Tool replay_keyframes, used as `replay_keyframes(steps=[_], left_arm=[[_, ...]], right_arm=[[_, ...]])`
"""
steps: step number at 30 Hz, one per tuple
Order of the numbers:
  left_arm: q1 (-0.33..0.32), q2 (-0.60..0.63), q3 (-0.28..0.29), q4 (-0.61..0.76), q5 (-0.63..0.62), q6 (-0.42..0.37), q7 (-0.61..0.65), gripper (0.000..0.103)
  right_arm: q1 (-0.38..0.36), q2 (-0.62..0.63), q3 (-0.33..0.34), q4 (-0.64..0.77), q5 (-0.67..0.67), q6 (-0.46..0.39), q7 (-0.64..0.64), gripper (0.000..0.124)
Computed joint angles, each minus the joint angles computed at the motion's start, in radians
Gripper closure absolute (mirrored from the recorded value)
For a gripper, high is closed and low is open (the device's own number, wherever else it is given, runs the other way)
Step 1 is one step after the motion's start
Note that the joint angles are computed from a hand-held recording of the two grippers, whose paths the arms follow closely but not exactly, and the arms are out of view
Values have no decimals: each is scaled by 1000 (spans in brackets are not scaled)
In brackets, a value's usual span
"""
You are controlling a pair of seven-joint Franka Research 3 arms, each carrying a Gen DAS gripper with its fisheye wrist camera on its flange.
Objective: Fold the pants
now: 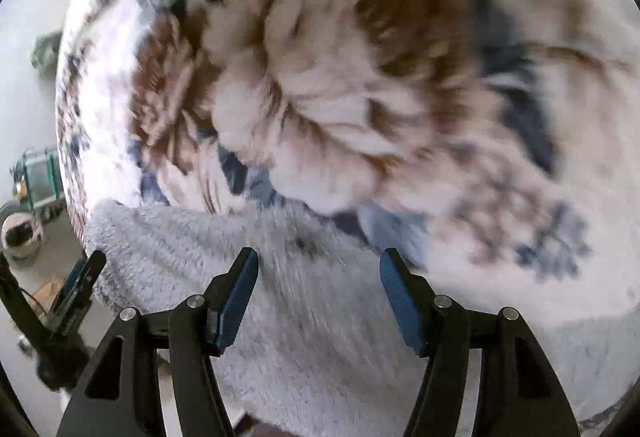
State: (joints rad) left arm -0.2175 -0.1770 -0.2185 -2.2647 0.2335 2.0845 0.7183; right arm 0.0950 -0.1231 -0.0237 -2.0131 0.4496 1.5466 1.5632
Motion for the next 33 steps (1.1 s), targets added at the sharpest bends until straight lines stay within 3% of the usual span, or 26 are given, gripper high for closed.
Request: replay_keyframes(steps=[1, 2, 3, 5, 8, 11, 14, 16, 18, 21, 24, 27, 30, 33], left_arm=[[3, 16, 5, 1, -4, 1, 13, 16], [7, 21, 11, -9, -16, 1, 11, 16], [11, 17, 15, -20, -26, 2, 8, 16], [22, 6, 30, -54, -65, 11, 4, 16], [33, -18, 40, -97, -99, 37, 5, 16], [38, -18, 38, -102, -99, 41, 14, 16], [42, -25, 40, -91, -113, 31, 15, 16], [42, -36, 31, -66, -93, 5, 5, 16], [34, -63, 18, -46, -70, -10, -2, 16], [3, -90, -21, 1, -21, -25, -28, 16], [-41, -76, -56, 58, -6, -39, -52, 16], [-101, -11, -92, 147, -22, -47, -54, 16], [-166, 95, -129, 249, -34, -68, -52, 16], [-251, 241, -174, 399, -11, -110, -98, 16]], right_arm=[[7, 59, 2, 30, 31, -20, -6, 58], [12, 91, 7, 44, 49, -21, -9, 66], [16, 93, 11, 39, 38, -1, -3, 96], [11, 77, 6, 36, 32, 37, 14, 114], [-4, 73, -6, 42, 39, 105, 52, 118], [-12, 93, -10, 67, 13, 103, 57, 118], [1, 134, 7, 101, -19, 91, 42, 116], [12, 131, 14, 111, -51, 124, 33, 101], [7, 54, 5, 61, -53, 191, 17, 73], [-31, -124, -33, -80, -10, 256, 18, 58], [-112, -299, -95, -236, 22, 244, 66, 57], [-245, -447, -146, -358, -71, 221, 133, 57], [-433, -536, -221, -403, -219, 182, 189, 57], [-623, -536, -297, -370, -390, 189, 190, 57]])
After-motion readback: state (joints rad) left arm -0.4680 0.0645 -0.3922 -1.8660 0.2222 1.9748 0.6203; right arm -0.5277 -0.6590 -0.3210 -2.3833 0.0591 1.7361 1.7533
